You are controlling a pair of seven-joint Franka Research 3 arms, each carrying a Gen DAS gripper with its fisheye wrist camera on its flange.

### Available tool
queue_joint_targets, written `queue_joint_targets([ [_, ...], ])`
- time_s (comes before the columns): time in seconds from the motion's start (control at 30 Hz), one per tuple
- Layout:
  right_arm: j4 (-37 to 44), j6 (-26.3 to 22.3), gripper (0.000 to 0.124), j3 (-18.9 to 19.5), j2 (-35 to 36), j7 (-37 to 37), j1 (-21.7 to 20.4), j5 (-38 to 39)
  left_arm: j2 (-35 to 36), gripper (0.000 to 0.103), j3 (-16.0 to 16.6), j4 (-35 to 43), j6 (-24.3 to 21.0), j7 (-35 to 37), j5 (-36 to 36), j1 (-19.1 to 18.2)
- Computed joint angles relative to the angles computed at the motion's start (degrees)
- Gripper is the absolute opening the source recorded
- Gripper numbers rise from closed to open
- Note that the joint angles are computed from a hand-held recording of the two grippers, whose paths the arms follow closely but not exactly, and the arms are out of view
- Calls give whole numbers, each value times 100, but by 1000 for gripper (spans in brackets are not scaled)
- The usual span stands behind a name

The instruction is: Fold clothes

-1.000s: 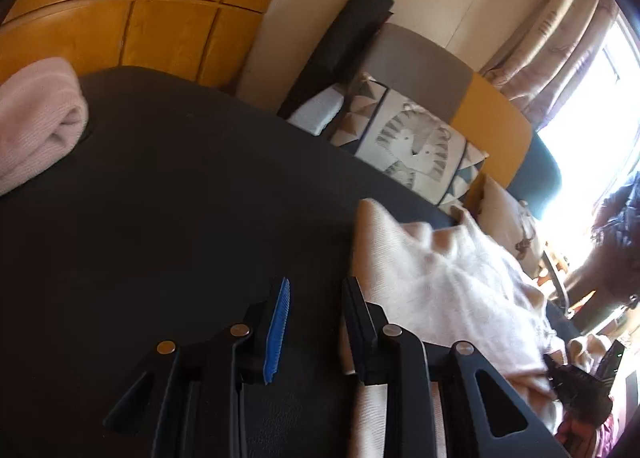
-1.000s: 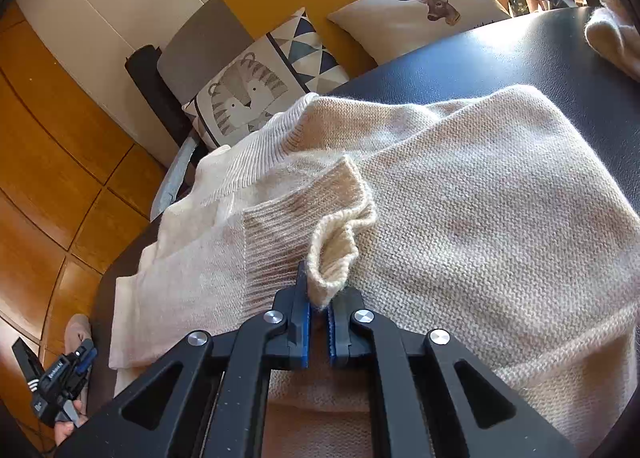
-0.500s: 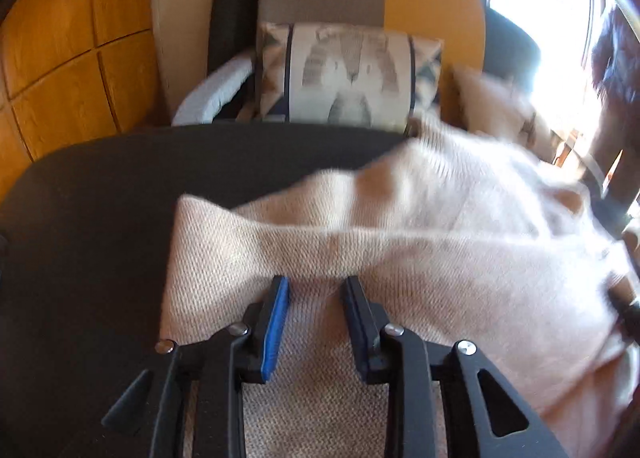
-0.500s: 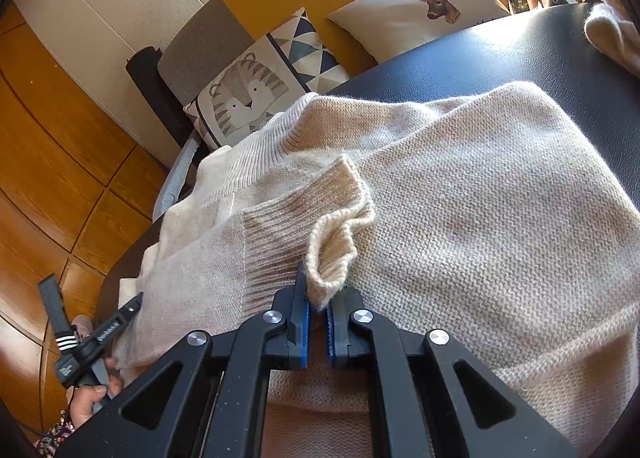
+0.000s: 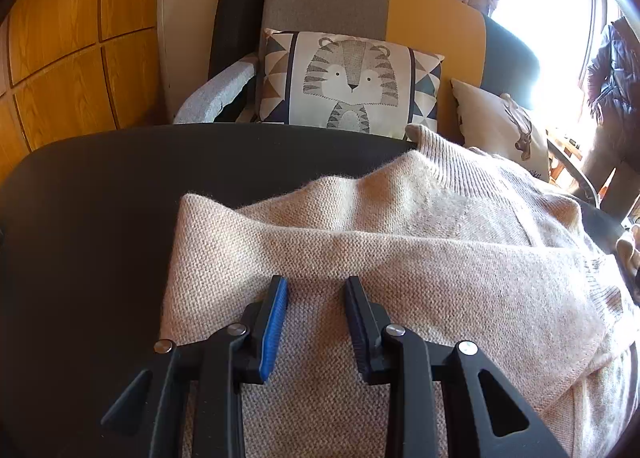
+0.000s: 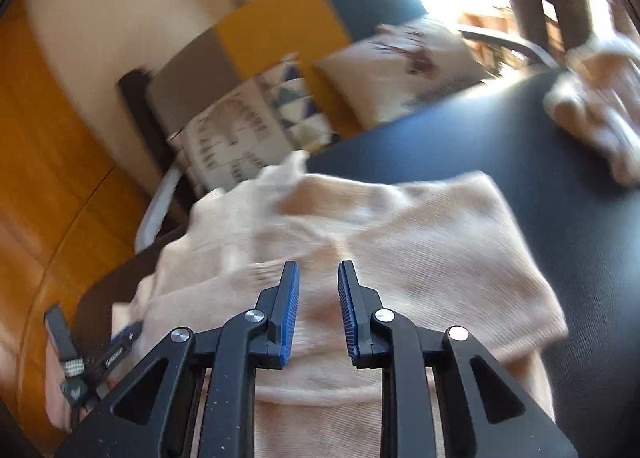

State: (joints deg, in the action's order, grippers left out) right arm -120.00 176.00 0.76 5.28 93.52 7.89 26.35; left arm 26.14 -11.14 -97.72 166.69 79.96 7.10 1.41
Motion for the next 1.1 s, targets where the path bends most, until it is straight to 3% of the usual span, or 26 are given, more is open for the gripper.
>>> queue_joint_targets([
  [0.07,474,-284,22,374,313,-1052,-163,598,-15,30,48,-18,13,-40,54,-41],
  [0.27,1641,-1427,22,-301,1295,-214,468,-1138,-35,30,-56,-73,58,10,-26,47],
  [0.5,910,-820,13,-740,978,896,485,-1796,8,30,-212,-44,83,189,-254,176],
  [0.57,589,-571,18,-484,691,851,224,-1438,15,30,-182,-28,79,182,-248,150],
  [0.63,357,-379,18,276,459,-302,-368,-233,17,30,-160,-22,79,173,-237,129],
  [0.7,240,-460,18,514,301,-987,-521,357,10,30,-159,-28,79,172,-241,127],
  [0.73,203,-596,18,336,259,-832,-360,49,8,30,-167,-31,79,176,-250,133],
  [0.8,31,-747,18,-335,195,387,136,-1418,9,30,-234,-36,82,227,-318,191],
  [0.87,-167,-702,18,-718,163,1351,325,-2420,16,30,-288,-33,85,281,-387,235],
  [0.9,-307,-516,23,-702,130,1469,260,-2499,22,30,-300,-27,85,299,-409,245],
  [0.97,-406,-369,23,-413,113,1018,-20,-1884,24,30,-265,-21,82,294,-400,216],
  [1.1,-374,-392,25,-645,147,1536,172,-2585,20,30,-233,-11,59,290,-385,190],
])
